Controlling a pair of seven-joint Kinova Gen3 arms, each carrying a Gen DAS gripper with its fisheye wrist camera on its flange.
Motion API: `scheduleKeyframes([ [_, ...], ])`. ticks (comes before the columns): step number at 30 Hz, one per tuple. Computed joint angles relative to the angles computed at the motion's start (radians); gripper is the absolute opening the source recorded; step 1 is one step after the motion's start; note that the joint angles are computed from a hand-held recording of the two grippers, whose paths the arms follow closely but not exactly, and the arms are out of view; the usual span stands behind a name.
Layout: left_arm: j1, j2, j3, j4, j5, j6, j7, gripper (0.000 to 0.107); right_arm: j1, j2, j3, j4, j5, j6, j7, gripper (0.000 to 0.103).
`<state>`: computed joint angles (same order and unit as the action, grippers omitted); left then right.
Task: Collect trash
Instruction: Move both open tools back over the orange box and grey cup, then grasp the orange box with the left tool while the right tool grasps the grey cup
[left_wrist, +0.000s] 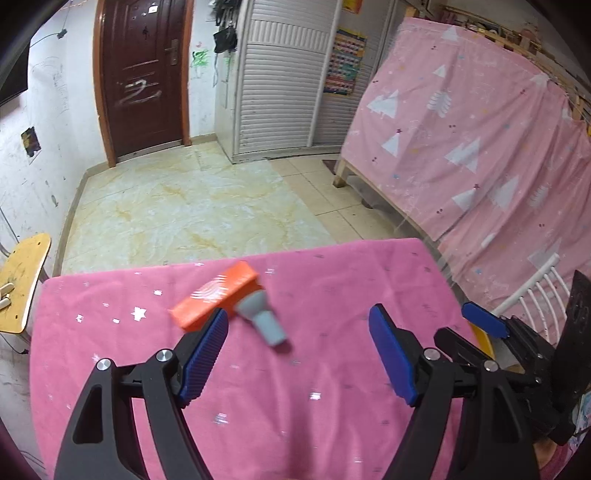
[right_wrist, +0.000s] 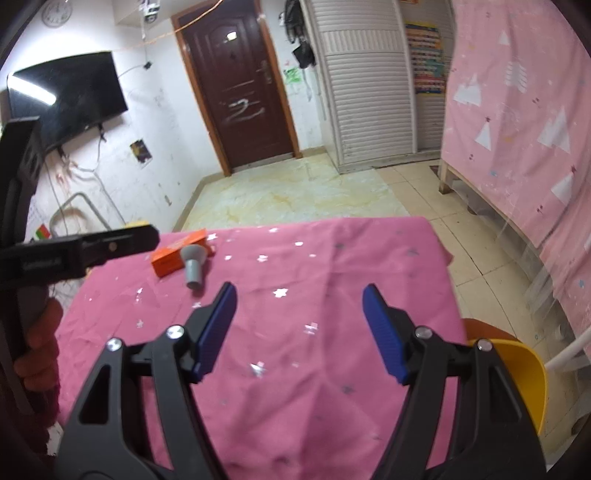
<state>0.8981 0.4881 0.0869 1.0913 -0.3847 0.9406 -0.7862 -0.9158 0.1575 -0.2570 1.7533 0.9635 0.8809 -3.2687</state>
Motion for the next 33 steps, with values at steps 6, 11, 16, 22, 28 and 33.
scheduleKeyframes([
  [6, -0.068, -0.010, 0.010, 0.033, 0.030, -0.019, -0.065, 0.071, -0.004, 0.061, 0.018, -0.087, -0.048, -0.020, 0.120, 0.068],
  [11, -0.175, -0.035, 0.058, 0.108, 0.124, -0.111, -0.223, 0.071, -0.015, 0.113, 0.048, -0.161, -0.112, -0.054, 0.239, 0.068],
  [16, -0.238, -0.040, 0.085, 0.150, 0.201, -0.162, -0.384, 0.071, -0.031, 0.160, 0.083, -0.226, -0.174, -0.065, 0.339, 0.068],
  [22, -0.273, -0.022, 0.085, 0.155, 0.260, -0.167, -0.523, 0.070, -0.045, 0.199, 0.120, -0.278, -0.237, -0.070, 0.417, 0.068],
  [28, -0.316, 0.025, 0.108, 0.115, 0.338, -0.130, -0.657, 0.063, -0.044, 0.218, 0.146, -0.301, -0.283, -0.078, 0.476, 0.068],
  [33, -0.323, 0.056, 0.102, 0.088, 0.368, -0.106, -0.711, 0.046, -0.035, 0.236, 0.155, -0.323, -0.319, -0.084, 0.526, 0.068],
])
